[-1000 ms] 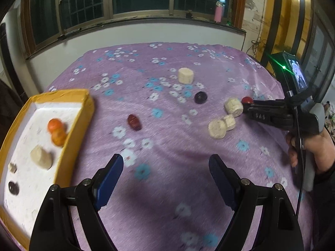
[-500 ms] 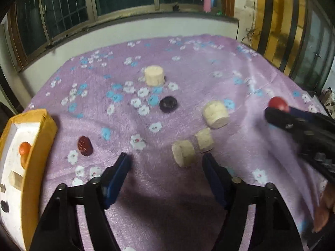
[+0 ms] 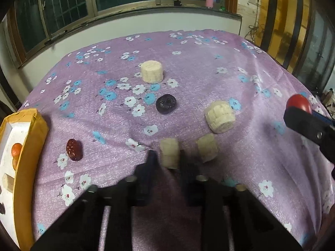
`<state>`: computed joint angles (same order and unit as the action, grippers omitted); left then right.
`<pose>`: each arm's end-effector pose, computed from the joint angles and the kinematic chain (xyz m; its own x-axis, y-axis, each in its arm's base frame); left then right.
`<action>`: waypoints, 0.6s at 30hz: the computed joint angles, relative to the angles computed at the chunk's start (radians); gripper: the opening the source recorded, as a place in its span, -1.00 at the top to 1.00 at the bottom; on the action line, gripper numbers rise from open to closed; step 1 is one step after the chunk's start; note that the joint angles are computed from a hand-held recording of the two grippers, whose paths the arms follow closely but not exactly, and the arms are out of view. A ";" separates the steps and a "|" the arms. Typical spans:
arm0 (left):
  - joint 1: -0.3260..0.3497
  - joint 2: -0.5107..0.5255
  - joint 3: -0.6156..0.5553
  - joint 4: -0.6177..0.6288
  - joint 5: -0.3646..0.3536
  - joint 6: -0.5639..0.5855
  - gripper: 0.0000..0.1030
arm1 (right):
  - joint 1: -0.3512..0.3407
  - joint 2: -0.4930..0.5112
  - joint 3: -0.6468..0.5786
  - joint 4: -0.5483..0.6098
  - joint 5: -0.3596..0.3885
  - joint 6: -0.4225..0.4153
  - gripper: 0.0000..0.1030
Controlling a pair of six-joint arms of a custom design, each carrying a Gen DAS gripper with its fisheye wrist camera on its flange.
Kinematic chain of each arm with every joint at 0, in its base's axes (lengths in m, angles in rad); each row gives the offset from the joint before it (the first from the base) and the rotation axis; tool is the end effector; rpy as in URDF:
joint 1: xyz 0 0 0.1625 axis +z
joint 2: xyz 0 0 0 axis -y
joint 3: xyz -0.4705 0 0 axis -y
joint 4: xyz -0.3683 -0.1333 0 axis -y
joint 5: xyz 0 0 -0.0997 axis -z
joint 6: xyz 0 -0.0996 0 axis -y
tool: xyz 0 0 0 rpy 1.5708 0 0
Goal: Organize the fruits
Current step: 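Grasp a small cream cube with the left tool, then carry the cube to the tray with the left tool while the right tool carries the red ball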
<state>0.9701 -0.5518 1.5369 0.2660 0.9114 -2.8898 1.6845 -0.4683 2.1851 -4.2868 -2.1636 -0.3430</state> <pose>-0.1417 -0.5506 -0.0038 -0.6032 0.4739 -0.6416 0.7092 0.6867 -0.1595 0.1327 -0.4777 0.0497 -0.8056 0.1703 0.5675 -0.3529 0.6315 -0.6904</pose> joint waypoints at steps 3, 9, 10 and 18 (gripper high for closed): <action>0.005 -0.025 0.022 0.006 0.035 -0.002 0.74 | 0.002 -0.001 0.004 -0.018 0.005 -0.007 0.41; 0.002 -0.153 0.150 -0.068 0.092 0.027 0.74 | 0.003 0.003 0.002 -0.027 0.000 -0.012 0.41; 0.003 -0.167 0.162 -0.068 0.097 0.026 0.74 | 0.005 0.005 0.000 -0.028 -0.004 -0.016 0.41; 0.025 -0.208 0.170 -0.062 0.185 -0.001 0.77 | 0.024 0.009 -0.022 0.020 -0.056 -0.006 0.41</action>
<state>0.9948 -0.7603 1.7064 0.2043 1.0959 -2.8903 1.7089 -0.4595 2.1636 -4.2670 -2.2195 -0.3493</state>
